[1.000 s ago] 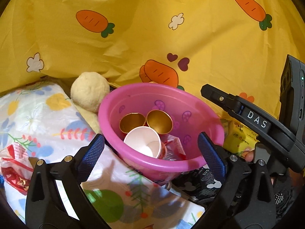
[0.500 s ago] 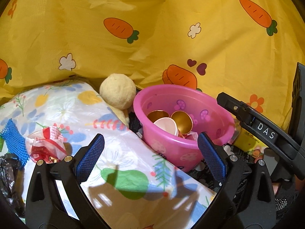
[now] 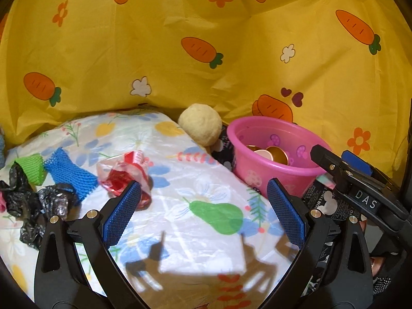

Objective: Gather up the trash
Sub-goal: 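Move both open tools back over the remaining trash on the sheet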

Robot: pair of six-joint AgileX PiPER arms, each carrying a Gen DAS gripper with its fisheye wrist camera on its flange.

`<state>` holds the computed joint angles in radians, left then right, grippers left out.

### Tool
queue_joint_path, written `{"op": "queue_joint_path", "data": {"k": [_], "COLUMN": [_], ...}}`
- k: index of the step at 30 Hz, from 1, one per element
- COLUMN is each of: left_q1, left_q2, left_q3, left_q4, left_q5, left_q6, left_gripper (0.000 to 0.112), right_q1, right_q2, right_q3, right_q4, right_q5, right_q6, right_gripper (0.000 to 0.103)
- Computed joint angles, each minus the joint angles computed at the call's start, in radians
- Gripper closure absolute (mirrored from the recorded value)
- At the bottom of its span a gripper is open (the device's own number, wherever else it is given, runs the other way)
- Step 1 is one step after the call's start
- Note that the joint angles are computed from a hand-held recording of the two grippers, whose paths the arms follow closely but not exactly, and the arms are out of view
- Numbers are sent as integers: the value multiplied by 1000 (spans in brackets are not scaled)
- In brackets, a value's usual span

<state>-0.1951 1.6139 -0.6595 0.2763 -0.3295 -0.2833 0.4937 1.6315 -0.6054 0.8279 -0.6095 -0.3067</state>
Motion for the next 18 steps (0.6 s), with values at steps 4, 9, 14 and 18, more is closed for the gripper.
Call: {"op": "queue_joint_path", "data": {"k": [4,9,14,18], "left_q1": [54,127,222,307], "left_q2": [-42,-83,-99,-98], "left_q3": [57,122,170,199], "left_q4": [-28,-53,-50,-23], "left_q5": [-12,-47,-77,-107], "left_q6": [41,83,97,93], "left_gripper": [16,16,16,16], "right_q1": [68,158,218,252], "right_q2": [1,8,35,66], "right_q3": [6,-1,-25,-54], "right_q4": [45,108,121,120], "right_q5": [-23,-66,-66,-55], "right_q6": [-12,-48,-49,-45], "right_gripper": [18,17,17,17]}}
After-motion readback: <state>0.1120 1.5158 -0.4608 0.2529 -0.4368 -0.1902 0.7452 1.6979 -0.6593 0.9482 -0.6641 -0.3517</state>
